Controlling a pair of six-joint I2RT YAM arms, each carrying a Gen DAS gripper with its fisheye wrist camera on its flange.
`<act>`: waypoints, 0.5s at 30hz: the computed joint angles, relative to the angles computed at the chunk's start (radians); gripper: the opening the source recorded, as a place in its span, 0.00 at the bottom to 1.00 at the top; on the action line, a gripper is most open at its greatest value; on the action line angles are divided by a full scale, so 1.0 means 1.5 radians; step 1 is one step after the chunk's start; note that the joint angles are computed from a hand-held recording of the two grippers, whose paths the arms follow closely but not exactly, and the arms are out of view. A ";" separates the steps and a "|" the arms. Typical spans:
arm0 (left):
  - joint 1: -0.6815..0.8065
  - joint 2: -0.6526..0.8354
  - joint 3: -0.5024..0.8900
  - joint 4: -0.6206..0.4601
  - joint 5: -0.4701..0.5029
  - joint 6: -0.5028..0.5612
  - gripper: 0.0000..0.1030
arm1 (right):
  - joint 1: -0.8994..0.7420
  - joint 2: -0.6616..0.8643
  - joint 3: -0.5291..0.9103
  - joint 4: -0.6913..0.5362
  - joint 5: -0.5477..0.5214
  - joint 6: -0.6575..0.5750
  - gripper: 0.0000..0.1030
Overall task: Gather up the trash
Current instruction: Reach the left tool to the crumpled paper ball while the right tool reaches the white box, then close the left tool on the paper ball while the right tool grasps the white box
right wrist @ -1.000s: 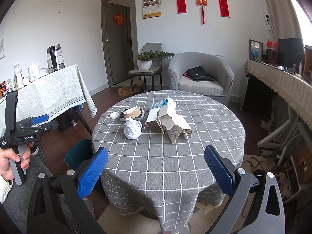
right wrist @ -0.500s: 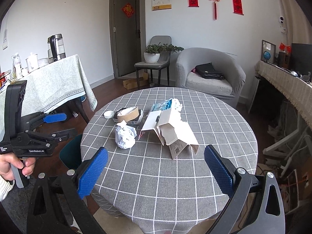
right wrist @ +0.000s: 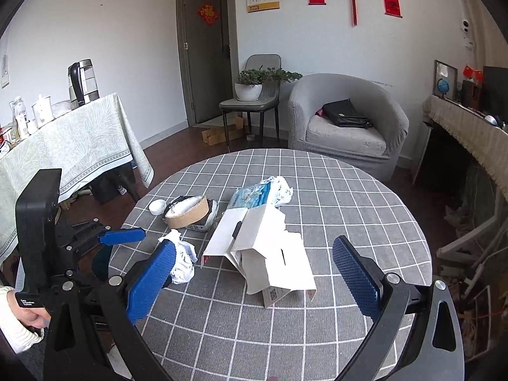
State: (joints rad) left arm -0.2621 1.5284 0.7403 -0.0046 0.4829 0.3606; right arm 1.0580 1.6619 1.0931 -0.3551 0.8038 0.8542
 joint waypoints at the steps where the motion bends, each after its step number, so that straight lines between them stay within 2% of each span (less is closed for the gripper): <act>1: -0.006 0.011 0.005 0.006 -0.003 -0.001 0.79 | -0.011 -0.001 -0.006 0.018 -0.017 -0.009 0.97; 4: -0.020 0.043 0.022 0.021 -0.007 -0.009 0.76 | -0.033 0.004 -0.023 0.072 -0.058 -0.022 0.96; 8: -0.028 0.081 0.056 0.003 0.010 -0.033 0.63 | -0.056 0.027 -0.007 0.082 -0.095 -0.024 0.78; 15: -0.032 0.089 0.058 0.005 0.026 -0.036 0.56 | -0.093 0.036 -0.009 0.115 -0.148 0.000 0.72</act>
State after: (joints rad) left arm -0.3105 1.6620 0.8276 0.0024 0.5221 0.3065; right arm 0.9185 1.7159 1.0800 -0.1827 0.5816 0.8546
